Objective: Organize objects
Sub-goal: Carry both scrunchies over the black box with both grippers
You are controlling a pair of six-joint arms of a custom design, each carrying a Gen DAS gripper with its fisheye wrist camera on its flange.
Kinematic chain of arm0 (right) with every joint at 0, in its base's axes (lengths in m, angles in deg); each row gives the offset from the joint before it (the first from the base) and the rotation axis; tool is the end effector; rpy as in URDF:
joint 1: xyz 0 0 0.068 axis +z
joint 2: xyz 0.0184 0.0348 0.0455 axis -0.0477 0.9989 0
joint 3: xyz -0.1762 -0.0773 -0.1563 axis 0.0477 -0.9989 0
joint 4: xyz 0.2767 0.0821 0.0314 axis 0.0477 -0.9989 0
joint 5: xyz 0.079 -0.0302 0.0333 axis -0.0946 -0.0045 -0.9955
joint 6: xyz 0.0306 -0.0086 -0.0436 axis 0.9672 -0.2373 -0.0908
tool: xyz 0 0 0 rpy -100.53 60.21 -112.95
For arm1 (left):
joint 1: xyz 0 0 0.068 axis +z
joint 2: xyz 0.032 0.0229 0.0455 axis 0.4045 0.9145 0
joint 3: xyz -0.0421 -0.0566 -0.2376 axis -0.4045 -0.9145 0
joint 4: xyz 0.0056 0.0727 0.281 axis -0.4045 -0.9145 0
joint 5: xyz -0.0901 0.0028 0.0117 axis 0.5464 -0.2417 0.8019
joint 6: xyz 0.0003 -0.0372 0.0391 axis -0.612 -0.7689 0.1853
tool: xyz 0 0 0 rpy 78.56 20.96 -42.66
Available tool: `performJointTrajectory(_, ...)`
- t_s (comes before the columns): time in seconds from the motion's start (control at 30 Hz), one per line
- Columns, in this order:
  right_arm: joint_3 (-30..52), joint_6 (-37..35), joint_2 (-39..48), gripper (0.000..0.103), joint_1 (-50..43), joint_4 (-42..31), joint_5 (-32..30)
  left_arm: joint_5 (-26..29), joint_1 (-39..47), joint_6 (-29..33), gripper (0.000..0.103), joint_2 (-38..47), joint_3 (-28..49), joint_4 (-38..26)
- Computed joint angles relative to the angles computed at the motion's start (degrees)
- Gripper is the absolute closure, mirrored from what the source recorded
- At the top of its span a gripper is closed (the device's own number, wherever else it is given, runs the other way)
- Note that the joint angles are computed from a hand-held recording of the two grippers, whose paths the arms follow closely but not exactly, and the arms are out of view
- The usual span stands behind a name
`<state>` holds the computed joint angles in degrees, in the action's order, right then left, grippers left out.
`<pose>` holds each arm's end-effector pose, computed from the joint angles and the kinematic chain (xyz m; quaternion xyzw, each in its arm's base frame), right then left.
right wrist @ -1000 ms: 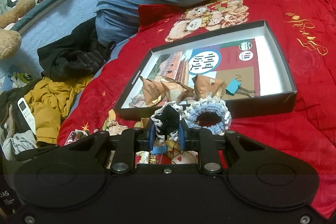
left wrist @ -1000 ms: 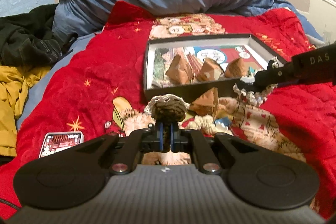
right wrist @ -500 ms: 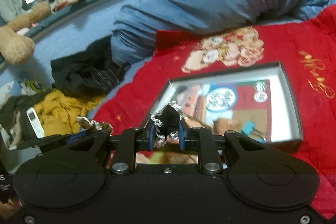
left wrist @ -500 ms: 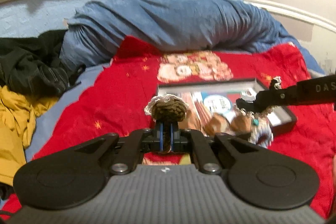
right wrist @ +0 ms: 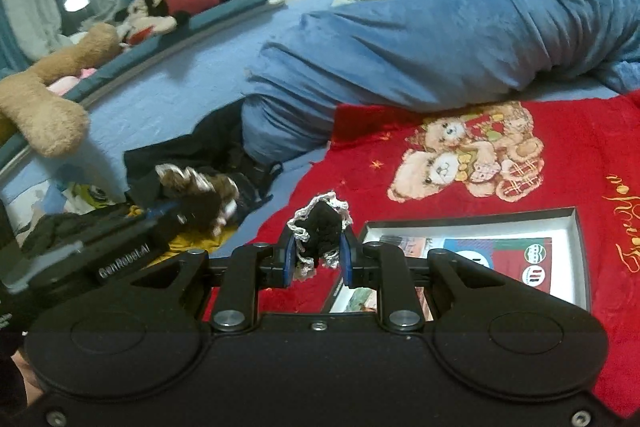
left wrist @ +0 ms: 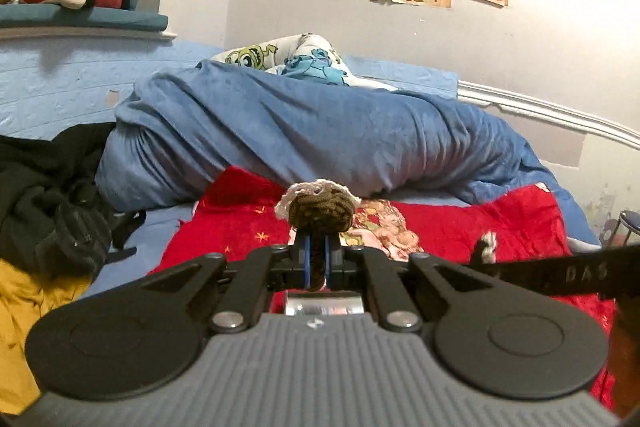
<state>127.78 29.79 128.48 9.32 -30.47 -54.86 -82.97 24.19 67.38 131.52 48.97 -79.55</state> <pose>0.3591 0.0993 0.3186 -0.2214 0.8274 0.3435 0.3853 0.2311 0.0081 0.3081 -0.1192 0.8024 0.0359 0.5836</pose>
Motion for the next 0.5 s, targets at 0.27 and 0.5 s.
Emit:
performJointTrajectory(0.27, 14.58, 0.83, 17.25, 0.082, 3.2, -6.47, 9.08, 11.12, 3.8, -1.04, 0.094, 19.92, 6.81, 7.12)
performJointTrajectory(0.5, 16.89, -0.2, 26.32, 0.082, 4.93, -4.36, 15.17, 16.54, 5.36, -1.44, 0.094, 28.77, 3.01, 14.34)
